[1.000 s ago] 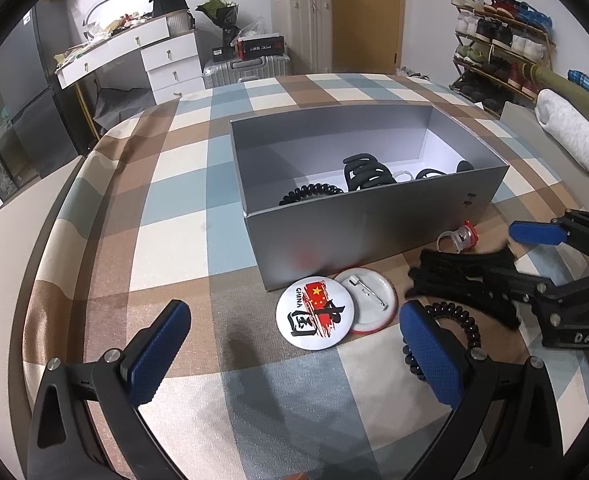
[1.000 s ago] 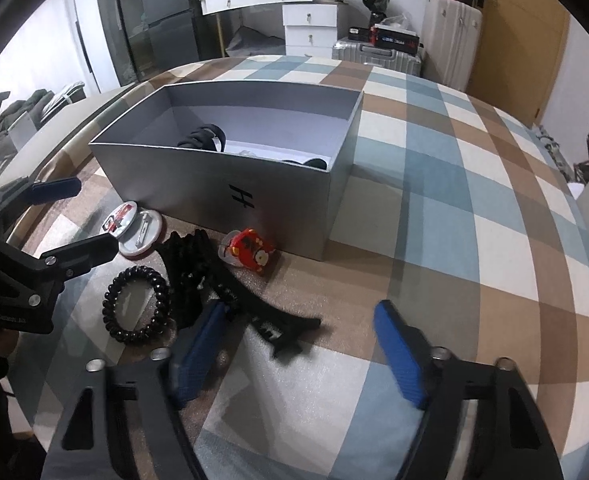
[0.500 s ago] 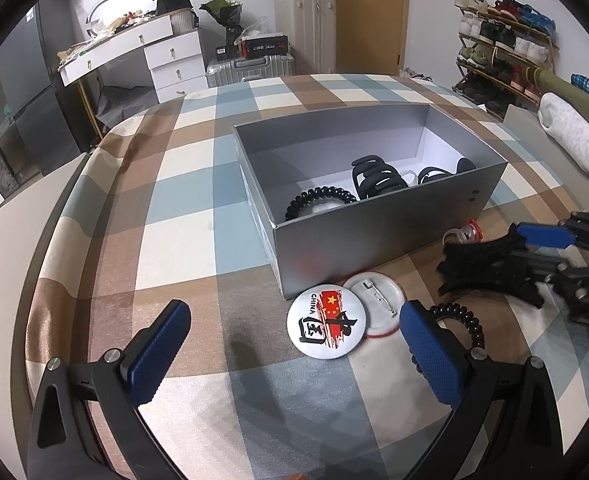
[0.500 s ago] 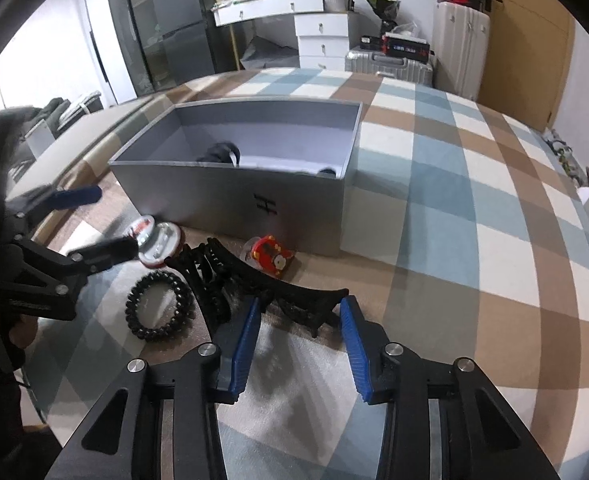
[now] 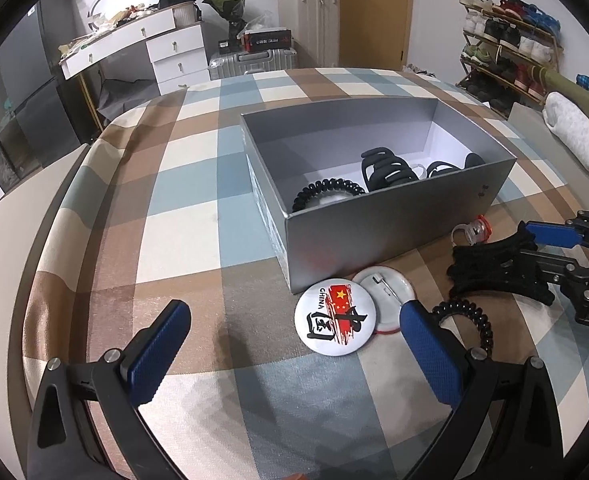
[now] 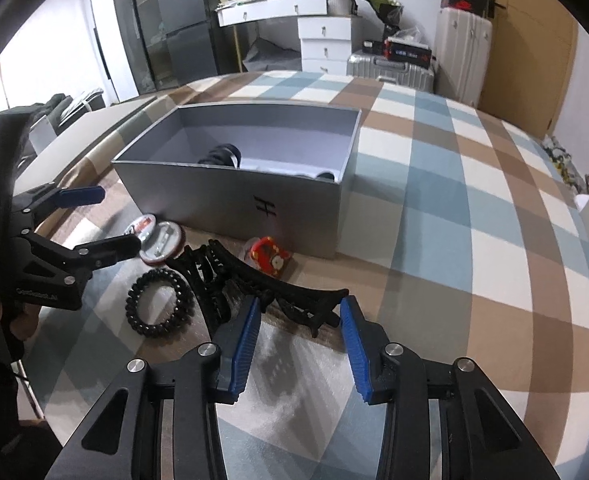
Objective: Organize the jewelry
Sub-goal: 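Close the right tool on the large black claw clip beside the box, then grasp the white China badge with the left tool while the right holds the claw clip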
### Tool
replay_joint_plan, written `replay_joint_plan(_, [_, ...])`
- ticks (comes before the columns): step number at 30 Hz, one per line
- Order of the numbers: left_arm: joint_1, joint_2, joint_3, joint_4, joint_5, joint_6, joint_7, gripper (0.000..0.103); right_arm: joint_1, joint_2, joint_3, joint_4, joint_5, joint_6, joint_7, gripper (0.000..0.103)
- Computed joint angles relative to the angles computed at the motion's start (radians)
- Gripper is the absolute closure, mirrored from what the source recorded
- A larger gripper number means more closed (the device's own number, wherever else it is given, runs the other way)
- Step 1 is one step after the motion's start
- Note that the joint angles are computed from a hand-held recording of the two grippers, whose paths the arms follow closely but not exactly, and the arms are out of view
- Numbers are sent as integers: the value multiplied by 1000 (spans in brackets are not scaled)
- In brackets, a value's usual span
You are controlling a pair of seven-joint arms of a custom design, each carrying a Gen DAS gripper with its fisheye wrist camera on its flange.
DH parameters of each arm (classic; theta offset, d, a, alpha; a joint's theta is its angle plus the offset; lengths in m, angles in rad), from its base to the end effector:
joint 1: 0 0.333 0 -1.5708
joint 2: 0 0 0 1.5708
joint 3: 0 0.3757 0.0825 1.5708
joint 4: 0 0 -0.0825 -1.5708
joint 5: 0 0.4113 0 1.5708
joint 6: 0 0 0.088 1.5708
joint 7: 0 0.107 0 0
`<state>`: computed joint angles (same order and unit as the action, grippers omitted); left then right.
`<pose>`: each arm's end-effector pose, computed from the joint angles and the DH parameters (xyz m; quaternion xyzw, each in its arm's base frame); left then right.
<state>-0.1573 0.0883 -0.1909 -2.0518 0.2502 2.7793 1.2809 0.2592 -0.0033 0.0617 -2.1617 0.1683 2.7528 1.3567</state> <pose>0.5987 -0.2253 0.5144 -0.5784 0.7499 -0.2479 0.2042 0.5732 0.1834 0.5098 -0.7957 0.5282 -0.1555 0.2526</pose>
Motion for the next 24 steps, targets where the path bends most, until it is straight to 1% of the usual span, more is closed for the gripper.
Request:
replay_joint_plan(2, [0, -1, -1, -1, -1, 1, 1, 1, -1, 2, -1, 2, 4, -6, -1, 63])
replay_joint_plan(4, [1, -2, -2, -2, -7, 4, 7, 1, -2, 6, -3, 10, 14, -30, -3, 63])
replay_joint_plan(6, [0, -3, 0, -3, -1, 5, 3, 1, -2, 4, -2, 7, 23, -27, -11, 62])
replay_joint_plan(8, [0, -3, 0, -3, -2, 5, 1, 1, -1, 1, -1, 5, 6, -32, -1, 52])
replay_joint_plan(9, [0, -3, 0, -3, 1, 5, -3, 1, -1, 1, -1, 4, 14, -29, -8, 48])
replay_joint_plan(10, [-1, -2, 1, -1, 3, 4, -5, 1, -1, 2, -2, 3, 18, -26, -7, 42])
replay_joint_plan(11, [0, -2, 0, -2, 2, 4, -4, 1, -1, 4, -2, 1, 23, -17, 1, 40])
replay_joint_plan(13, [0, -2, 0, -2, 3, 5, -4, 1, -1, 12, -2, 8, 41, -26, -4, 39])
replay_joint_plan(16, [0, -1, 0, -1, 1, 6, 0, 1, 2, 15, 0, 0, 22, 0, 9, 38])
replay_joint_plan(17, [0, -1, 0, -1, 3, 6, -1, 1, 4, 14, 1, -3, 8, 7, 16, 43])
replay_joint_plan(19, [-1, -1, 0, 0, 7, 6, -4, 1, 6, 10, 3, -7, 12, 8, -6, 57])
replay_joint_plan(20, [-1, -1, 0, -1, 7, 7, -3, 1, 7, 7, 3, -10, 5, 13, -6, 58])
replay_joint_plan(24, [0, -2, 1, -2, 9, 9, -10, 1, 14, -22, 6, -37, 100, 88, -102, 58])
